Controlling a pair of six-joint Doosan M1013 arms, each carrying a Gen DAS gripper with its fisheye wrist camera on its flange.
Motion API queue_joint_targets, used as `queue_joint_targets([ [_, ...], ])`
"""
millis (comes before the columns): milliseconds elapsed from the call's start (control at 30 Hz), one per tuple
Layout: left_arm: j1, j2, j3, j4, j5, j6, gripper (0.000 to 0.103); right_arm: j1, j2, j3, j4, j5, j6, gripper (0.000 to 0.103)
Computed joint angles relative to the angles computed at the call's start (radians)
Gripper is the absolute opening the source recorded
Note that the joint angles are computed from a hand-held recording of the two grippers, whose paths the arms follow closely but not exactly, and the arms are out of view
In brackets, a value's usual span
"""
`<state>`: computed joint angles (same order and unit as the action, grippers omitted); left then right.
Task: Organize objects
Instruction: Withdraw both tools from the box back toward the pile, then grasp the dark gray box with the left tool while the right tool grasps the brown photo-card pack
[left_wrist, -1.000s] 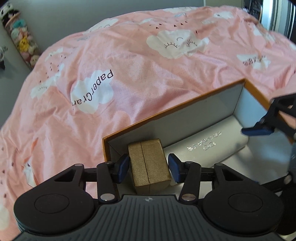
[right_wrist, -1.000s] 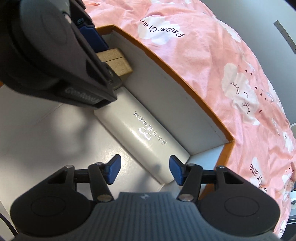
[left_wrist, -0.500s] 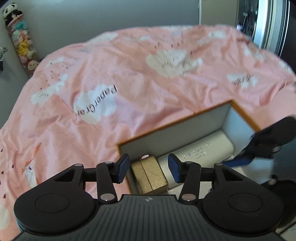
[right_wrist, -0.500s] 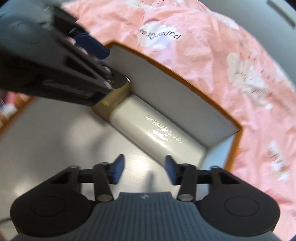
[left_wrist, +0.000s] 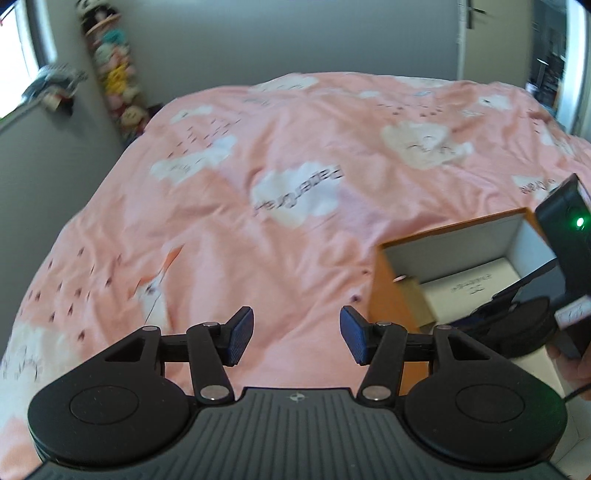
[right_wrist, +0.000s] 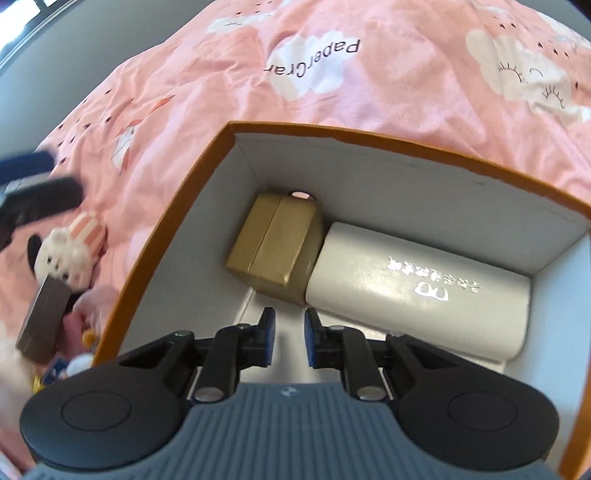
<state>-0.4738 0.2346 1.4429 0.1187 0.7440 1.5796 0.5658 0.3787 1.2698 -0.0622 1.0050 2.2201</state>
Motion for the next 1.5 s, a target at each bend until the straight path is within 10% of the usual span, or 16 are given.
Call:
queue_joint_targets([
  [400,0.057,-0.052,0.068,-0.06,-0.037,0.014,0.064,0.028,-0.002,-0.002,-0.082,-0.022,0.08,0.012],
  [767,0.117,-0.135,0.1,-0.069,-0.085,-0.074,0.064,0.155,-0.089,0.039,-0.496,-0.2,0.396,0.025],
  [1167,0.165,-0.178,0.178,-0.253,0.099,0.094,0.063,0.181,0.002,-0.069,-0.107,-0.198,0.068,0.03],
  [1500,0.12,-0.19,0.252,-0.14,0.062,0.146,0.069,0.192,0.055,-0.126,-0.061,-0.076,0.022,0.03],
])
